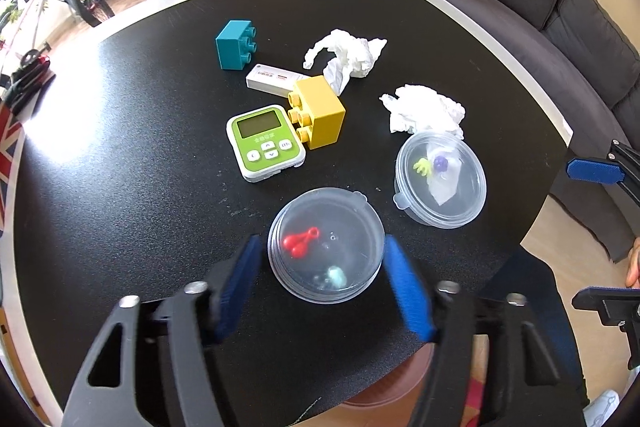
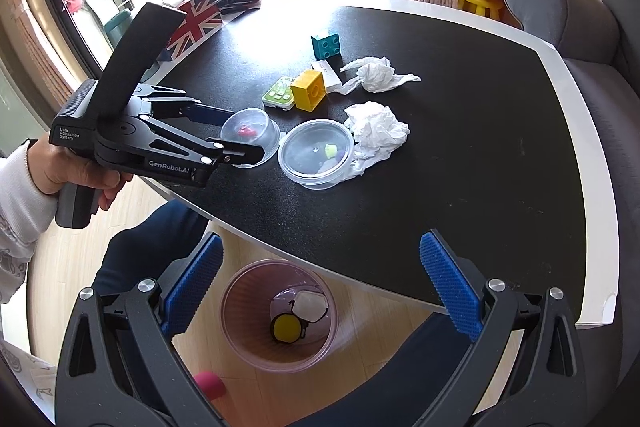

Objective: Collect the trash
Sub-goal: 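Grasp the clear container with the red toy using the left gripper, then grasp the clear container with yellow toy using the right gripper while the left holds its container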

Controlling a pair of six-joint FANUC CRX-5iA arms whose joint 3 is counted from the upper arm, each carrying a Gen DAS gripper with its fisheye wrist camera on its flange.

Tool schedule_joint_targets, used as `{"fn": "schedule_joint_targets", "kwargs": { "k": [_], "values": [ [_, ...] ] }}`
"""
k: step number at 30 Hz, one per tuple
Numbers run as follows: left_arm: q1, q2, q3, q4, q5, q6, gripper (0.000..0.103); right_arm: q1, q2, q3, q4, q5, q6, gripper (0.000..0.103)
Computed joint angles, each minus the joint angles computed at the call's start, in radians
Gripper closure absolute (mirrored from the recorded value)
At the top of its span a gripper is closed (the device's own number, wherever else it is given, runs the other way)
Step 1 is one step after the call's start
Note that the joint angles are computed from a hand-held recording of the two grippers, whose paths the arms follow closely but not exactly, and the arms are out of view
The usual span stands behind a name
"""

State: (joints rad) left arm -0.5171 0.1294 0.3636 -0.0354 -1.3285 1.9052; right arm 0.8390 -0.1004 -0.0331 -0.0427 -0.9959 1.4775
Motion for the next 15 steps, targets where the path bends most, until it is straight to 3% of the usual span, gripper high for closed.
{"fn": "schedule_joint_targets", "kwargs": {
  "k": [15],
  "values": [
    [-0.004, -0.044, -0.004, -0.029, 0.005, 0.024, 0.046, 0.014, 0.040, 0.041, 0.012, -0.008, -0.003, 0.006]
  ]
}}
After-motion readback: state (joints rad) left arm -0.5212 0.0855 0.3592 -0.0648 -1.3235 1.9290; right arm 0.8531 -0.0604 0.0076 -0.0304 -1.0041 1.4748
